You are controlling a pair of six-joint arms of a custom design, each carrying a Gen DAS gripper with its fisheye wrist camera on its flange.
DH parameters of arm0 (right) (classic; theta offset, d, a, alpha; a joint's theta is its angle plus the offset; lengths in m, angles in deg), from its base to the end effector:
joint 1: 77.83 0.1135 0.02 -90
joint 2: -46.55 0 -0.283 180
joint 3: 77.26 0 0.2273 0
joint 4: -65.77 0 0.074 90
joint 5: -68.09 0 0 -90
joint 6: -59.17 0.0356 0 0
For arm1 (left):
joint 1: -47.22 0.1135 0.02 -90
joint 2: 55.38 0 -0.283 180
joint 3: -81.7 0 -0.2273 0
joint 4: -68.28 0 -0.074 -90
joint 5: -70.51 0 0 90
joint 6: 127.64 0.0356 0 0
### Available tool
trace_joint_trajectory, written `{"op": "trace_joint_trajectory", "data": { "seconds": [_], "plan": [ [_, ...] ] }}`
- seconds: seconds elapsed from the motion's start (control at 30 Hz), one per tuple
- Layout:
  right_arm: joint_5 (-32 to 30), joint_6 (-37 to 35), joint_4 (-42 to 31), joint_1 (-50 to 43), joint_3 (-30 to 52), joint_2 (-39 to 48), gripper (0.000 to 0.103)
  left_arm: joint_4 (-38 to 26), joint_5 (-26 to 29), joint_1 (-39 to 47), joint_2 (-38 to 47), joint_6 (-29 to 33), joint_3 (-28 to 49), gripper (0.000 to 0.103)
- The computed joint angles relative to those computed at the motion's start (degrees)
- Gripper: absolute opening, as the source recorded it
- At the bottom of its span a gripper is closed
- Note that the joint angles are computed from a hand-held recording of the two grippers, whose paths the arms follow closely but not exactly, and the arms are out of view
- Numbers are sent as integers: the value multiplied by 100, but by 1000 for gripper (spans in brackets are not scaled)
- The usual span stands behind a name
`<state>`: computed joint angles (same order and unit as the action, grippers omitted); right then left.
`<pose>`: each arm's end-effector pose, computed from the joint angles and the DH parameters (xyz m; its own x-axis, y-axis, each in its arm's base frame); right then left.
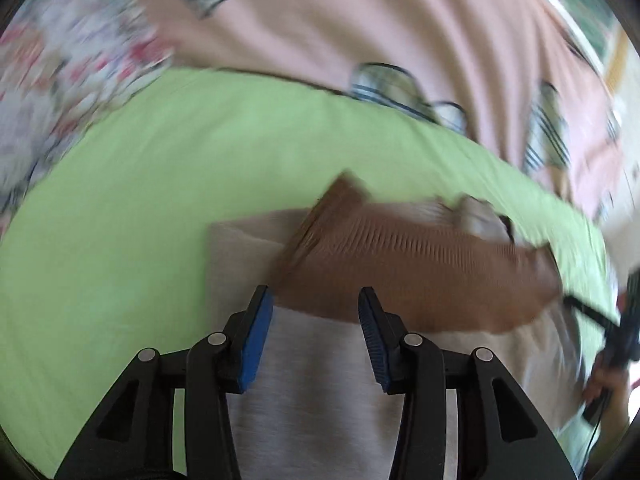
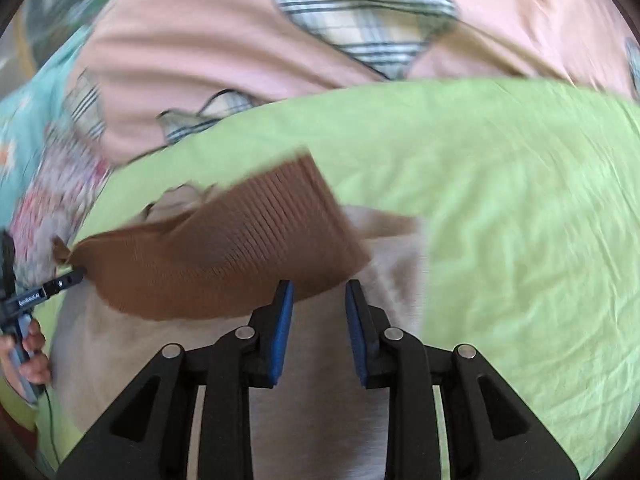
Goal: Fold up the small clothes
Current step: 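Lift the hem with both grippers and fold it over toward the collar, then release the hem and withdraw both grippers from the folded sweater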
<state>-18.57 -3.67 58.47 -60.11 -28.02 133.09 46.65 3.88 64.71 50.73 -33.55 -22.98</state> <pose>0.2499 0.0777 0.1813 -0.7158 0.2497 -0.6522 0.0701 0.9549 0.2886 0.3465 0.0944 0.1845 -0.7572 -0.1699 -0.6307 0.0089 0.9628 -0.2701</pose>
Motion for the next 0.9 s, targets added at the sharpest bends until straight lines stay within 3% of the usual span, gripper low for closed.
{"op": "trace_joint_trajectory", "data": {
  "seconds": [0.2, 0.37, 0.5, 0.63, 0.77, 0.9],
  "plan": [
    [156, 246, 183, 197, -763, -530, 32, 249, 213, 640, -8, -58, -592, 50],
    [721, 894, -138, 723, -1269, -1538, 37, 357, 810, 1501, -1095, 372, -1855, 50],
    [1449, 1629, -736, 1706, -1449, -2548, 45, -423, 1639, 2221, -2127, 1037, -2510, 50],
    [2476, 2730, -1163, 3270, -1587, -3071, 49, -1153, 2013, 2402, -2986, 1666, -3059, 50],
    [3305, 3802, -1055, 4662, -1707, -2755, 52, -1809, 2290, 2520, -3387, 2237, -3445, 52],
    [3790, 4849, -861, 5743, -1748, -2069, 54, -2035, 2201, 2508, -3332, 2569, -3752, 58]
  ]
}}
